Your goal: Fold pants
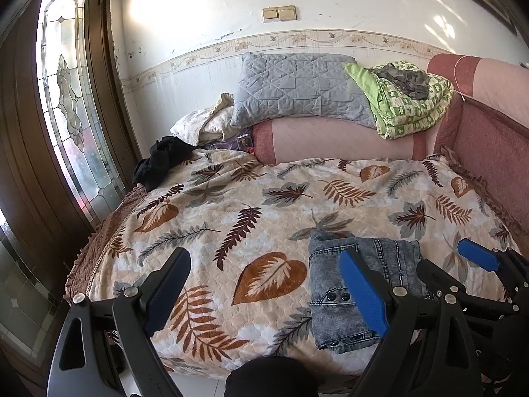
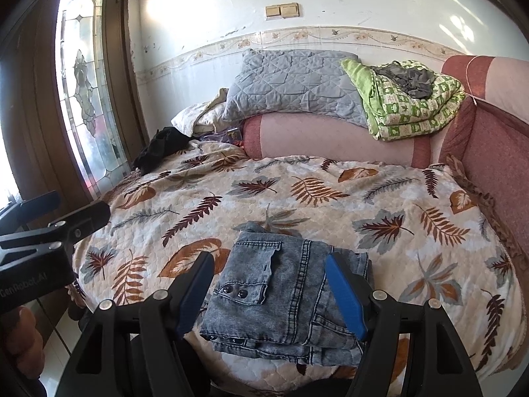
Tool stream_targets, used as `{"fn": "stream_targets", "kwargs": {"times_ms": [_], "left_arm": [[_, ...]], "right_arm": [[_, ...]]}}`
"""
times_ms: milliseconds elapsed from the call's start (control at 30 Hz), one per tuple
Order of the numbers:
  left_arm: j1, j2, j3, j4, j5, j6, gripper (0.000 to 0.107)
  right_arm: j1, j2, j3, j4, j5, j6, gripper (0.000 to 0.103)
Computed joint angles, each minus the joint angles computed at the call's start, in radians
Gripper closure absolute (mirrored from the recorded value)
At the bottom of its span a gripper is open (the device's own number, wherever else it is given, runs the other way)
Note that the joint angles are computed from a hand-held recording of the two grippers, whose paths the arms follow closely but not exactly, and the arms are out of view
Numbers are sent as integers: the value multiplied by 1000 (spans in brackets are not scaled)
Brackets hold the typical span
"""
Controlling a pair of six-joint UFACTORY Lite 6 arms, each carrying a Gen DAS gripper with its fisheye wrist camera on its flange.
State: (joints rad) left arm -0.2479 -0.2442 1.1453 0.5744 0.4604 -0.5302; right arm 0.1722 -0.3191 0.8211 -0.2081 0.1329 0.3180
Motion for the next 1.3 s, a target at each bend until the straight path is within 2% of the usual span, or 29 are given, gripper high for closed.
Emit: {"fn": "stream_targets", "kwargs": {"times_ms": [200,733,933,1067,1300], "left_arm": [[5,6,3,-10,-2,9,15],[53,3,-27,-96,-44,85,15],[85,8,-30,-153,-60,139,15],[95,10,-31,-155,-64,138,15],[98,8,-35,-158,-69,145,15]], "right_arm": [[3,4,4,-21,2,20,30],[34,13,6,-236,13,237,30],[75,32,19,-426,32,423,30],[87,39,24,-483,36,479,30],[89,31,23,-481,38,477,30]]}}
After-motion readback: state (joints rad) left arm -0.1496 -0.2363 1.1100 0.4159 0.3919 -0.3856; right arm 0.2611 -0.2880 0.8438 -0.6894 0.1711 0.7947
